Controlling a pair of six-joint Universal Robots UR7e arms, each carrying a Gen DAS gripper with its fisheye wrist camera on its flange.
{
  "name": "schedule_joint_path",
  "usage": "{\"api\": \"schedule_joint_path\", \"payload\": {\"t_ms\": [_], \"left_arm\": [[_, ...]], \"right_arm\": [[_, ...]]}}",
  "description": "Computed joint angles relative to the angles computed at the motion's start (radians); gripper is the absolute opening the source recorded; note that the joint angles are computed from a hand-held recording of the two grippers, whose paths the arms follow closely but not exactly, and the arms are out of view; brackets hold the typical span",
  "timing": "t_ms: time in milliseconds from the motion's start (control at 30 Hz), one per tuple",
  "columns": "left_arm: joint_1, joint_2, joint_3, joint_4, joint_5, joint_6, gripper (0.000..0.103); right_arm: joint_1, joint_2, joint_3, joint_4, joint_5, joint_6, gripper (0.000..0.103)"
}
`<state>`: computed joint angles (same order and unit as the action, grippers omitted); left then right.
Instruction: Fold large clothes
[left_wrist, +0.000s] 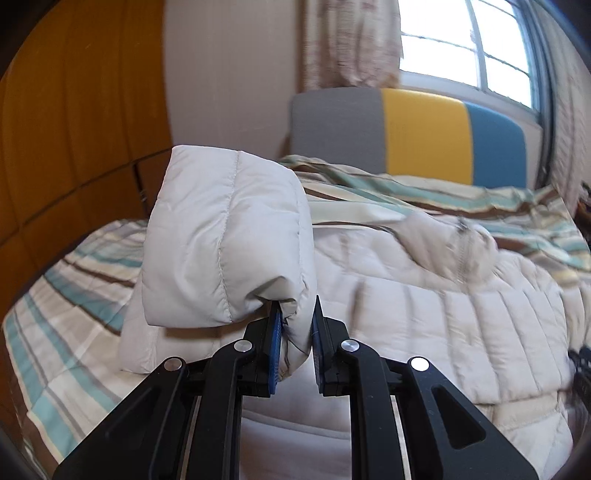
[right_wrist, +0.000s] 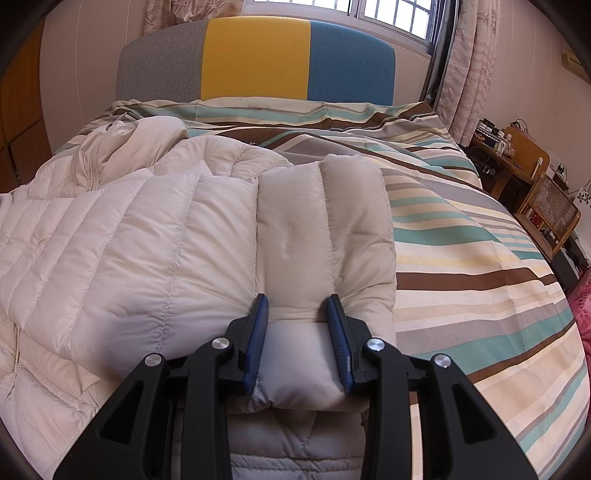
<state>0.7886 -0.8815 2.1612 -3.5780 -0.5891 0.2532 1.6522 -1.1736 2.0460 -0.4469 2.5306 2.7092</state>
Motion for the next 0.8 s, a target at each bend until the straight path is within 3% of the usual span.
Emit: {"api": "schedule_joint_path", "payload": {"t_ms": [300, 600, 633, 700, 800], "left_arm": [[-0.086, 0.094, -0.009, 0.086, -0.017, -0.026, 0.015], [-0.129, 0.181, -0.026, 0.167, -0.048, 0.043, 0.015], [-0.130, 0.188, -0.029, 0.181, -0.045, 0.052, 0.019], [-0.127, 0.198, -0.032, 0.220, -0.064, 0.070, 0.041], [-0.139, 0.233, -0.017, 0.144, -0.062, 0.148, 0.043]], "right_arm": [[0.000, -0.001, 0.001, 0.000, 0.000, 0.000, 0.033], [0.000, -0.001, 0.001, 0.000, 0.000, 0.001, 0.033], [0.001, 0.001, -0.001, 0.000, 0.000, 0.001, 0.033], [0.001, 0.001, -0.001, 0.000, 0.000, 0.001, 0.033], [0.000, -0.001, 0.001, 0.000, -0.001, 0.001, 0.033]]}}
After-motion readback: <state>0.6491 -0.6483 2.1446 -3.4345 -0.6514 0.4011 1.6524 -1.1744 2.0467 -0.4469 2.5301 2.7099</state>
